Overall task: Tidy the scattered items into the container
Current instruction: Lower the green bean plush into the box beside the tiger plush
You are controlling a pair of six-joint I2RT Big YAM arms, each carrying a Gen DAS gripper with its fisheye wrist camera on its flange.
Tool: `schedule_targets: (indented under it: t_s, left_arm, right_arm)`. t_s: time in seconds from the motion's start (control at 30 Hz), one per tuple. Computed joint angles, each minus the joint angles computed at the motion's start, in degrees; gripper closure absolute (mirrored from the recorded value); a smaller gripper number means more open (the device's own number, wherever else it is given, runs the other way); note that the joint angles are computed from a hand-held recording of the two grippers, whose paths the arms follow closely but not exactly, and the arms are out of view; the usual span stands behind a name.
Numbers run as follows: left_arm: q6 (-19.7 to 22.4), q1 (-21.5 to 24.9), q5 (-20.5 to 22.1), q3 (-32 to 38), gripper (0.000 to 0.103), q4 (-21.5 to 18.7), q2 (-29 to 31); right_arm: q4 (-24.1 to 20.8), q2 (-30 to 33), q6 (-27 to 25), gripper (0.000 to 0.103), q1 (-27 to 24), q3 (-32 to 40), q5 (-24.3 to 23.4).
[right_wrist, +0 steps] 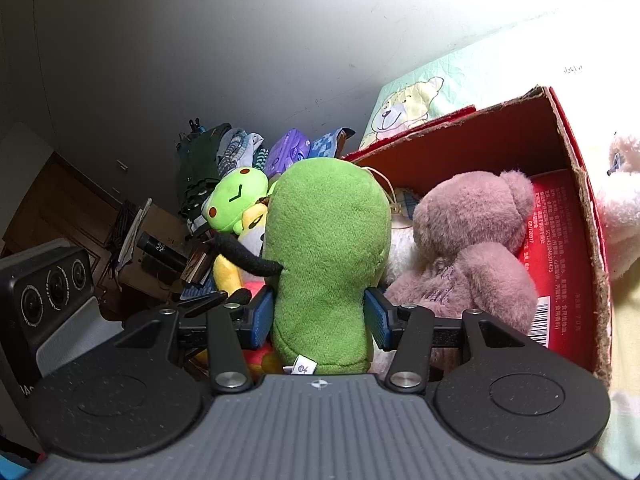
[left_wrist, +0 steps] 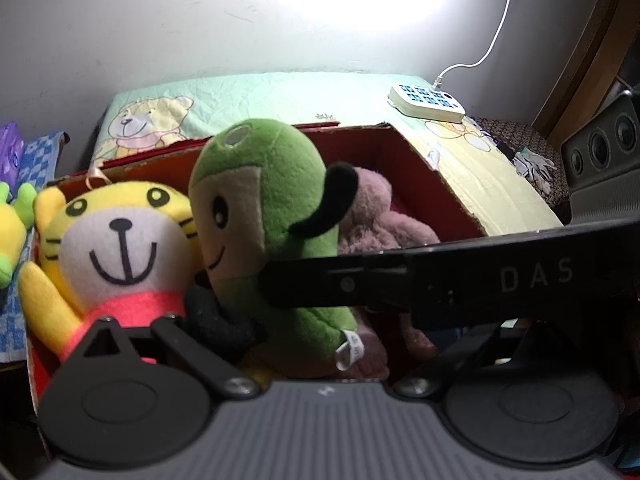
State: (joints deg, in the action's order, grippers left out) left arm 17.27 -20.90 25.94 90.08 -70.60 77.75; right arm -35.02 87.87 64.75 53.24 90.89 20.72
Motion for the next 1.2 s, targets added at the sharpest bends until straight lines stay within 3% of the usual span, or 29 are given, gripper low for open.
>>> schedule_targets:
  t_s: [0.47, 0.97, 1.2]
  left_arm:
    - [-2.27, -2.26, -6.07, 0.56, 0.002, -1.02, -0.17]
    - [-3.35, -3.26, -8.82, 1.19, 0.001, -2.09, 0.20]
    - [-3.33, -3.74, -9.65, 1.67, 0.000, -3.06, 0.58]
  right_arm:
    - [-1.63, 0.35, -0.95, 0.051, 0.47, 0.74, 0.09]
    - [-1.71, -0.44, -1.06, 0.050, 0.13, -0.04, -0.88]
    - [-2.46, -1.37, 0.82, 0.044, 0.27, -0.92, -0.62]
